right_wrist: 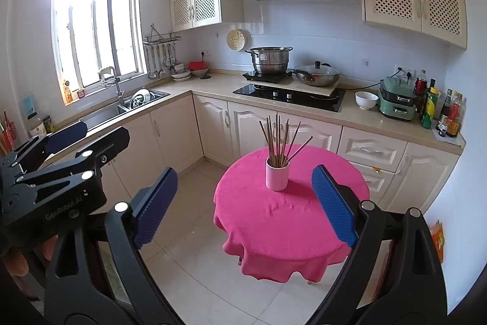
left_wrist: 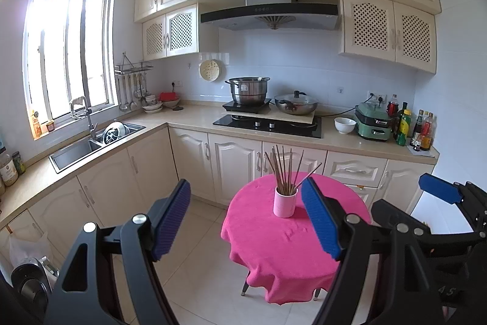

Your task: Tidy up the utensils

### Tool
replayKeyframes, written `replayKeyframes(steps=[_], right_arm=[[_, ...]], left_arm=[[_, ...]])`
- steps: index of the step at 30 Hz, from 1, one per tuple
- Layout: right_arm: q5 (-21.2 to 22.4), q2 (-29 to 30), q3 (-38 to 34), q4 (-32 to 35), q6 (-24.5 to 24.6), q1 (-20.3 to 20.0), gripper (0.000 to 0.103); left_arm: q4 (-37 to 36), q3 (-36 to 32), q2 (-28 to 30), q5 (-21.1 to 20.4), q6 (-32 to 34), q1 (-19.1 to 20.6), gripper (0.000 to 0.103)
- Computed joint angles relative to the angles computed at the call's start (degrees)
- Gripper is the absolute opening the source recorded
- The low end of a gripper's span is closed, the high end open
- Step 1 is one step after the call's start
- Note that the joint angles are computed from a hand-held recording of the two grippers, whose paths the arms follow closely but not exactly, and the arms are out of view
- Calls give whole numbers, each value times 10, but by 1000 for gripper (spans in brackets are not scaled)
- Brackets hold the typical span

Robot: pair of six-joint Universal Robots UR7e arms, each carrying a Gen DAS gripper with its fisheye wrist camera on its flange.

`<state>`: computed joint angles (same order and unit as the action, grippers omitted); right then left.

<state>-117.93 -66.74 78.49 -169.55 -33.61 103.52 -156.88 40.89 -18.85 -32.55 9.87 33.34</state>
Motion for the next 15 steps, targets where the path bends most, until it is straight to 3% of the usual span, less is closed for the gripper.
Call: replayKeyframes(steps=[8,15], right_arm=[[7,19,-24,11,-4,-7,88],[22,43,-66,34,-6,-23,88]], left_arm=[[17,-43,23,-5,2,12,74],[71,-165,90,-11,6,25,74]])
